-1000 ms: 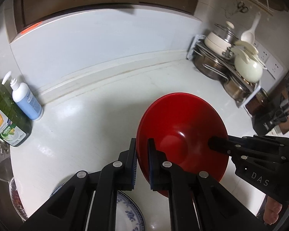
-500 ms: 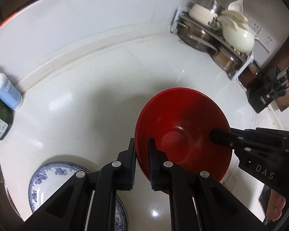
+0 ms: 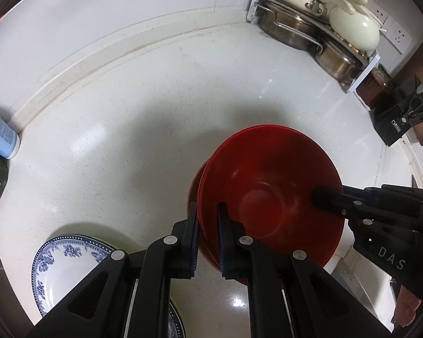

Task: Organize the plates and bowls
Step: 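Lift the red-and-black bowl with both grippers and carry it over the stack, then lower the red-and-black bowl into the pink bowl and open both grippers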

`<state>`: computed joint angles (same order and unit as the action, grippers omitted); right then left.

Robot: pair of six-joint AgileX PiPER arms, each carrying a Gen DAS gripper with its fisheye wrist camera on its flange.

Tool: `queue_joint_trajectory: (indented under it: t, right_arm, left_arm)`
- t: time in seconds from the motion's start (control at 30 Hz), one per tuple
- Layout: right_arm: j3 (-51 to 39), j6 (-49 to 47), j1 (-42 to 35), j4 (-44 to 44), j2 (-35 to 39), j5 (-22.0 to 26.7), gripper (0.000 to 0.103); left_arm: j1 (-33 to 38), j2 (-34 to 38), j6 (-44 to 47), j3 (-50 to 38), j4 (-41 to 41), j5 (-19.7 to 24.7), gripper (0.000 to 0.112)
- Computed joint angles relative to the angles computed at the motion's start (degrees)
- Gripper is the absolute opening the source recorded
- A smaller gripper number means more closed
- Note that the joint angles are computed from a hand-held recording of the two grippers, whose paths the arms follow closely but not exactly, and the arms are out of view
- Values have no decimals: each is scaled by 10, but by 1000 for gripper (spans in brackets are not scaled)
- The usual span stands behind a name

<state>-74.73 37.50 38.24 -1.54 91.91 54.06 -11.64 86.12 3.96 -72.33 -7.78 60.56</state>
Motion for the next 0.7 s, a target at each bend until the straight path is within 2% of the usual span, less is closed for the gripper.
queue_joint_trajectory:
  t: [0.4,0.6,0.7]
  right_arm:
    - [9,-8,3,-14,12,-11,14]
    - [10,-24,-2,-4,12,-9,16]
    - [8,-18,5,-16,8,-8,29]
  left_arm:
    - [-4,12,-1,-2,-4,-2,14]
    - [13,6,23,-4,-30,6,29]
    - [11,-11,12,-2,-12,0,49]
